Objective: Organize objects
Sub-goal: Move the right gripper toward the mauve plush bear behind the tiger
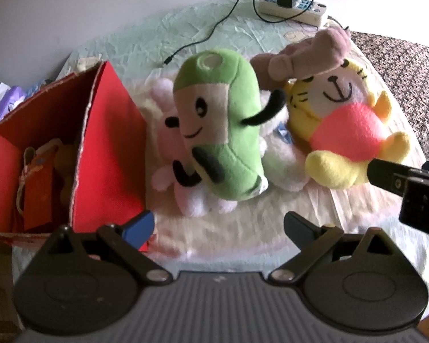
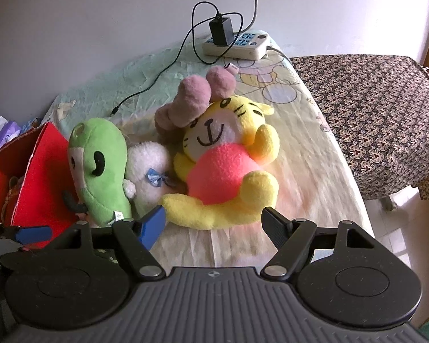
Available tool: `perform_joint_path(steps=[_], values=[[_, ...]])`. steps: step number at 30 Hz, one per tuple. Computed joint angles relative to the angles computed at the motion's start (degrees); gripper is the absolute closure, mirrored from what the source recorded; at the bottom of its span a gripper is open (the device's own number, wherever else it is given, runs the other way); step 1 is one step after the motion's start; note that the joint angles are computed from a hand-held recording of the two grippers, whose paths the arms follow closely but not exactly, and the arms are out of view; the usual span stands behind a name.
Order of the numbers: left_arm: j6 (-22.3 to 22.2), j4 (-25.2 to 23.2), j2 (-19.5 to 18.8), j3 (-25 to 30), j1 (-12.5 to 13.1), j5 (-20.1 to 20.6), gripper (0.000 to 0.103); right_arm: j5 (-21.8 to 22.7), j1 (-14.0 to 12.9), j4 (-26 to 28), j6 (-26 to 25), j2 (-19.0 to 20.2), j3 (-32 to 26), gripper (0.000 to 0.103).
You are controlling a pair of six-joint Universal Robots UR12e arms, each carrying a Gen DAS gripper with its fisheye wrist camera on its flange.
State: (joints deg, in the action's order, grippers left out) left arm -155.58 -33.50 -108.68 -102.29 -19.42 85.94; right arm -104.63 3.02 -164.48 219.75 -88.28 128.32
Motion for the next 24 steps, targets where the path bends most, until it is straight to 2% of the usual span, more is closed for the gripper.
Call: perform_joint_path(steps=[11,24], values=[[-0.2,-1.4,-0.2,0.2,0.3,-0.5,0.005,2.4,-0.6,-1.1,-0.7,0.2,0.2,0.028],[0.3,0.2,-1.5,2.5,-0.5,0.1,0.005,5.0,-2.3,-4.1,-2.1,0.7,0.0,0.03]])
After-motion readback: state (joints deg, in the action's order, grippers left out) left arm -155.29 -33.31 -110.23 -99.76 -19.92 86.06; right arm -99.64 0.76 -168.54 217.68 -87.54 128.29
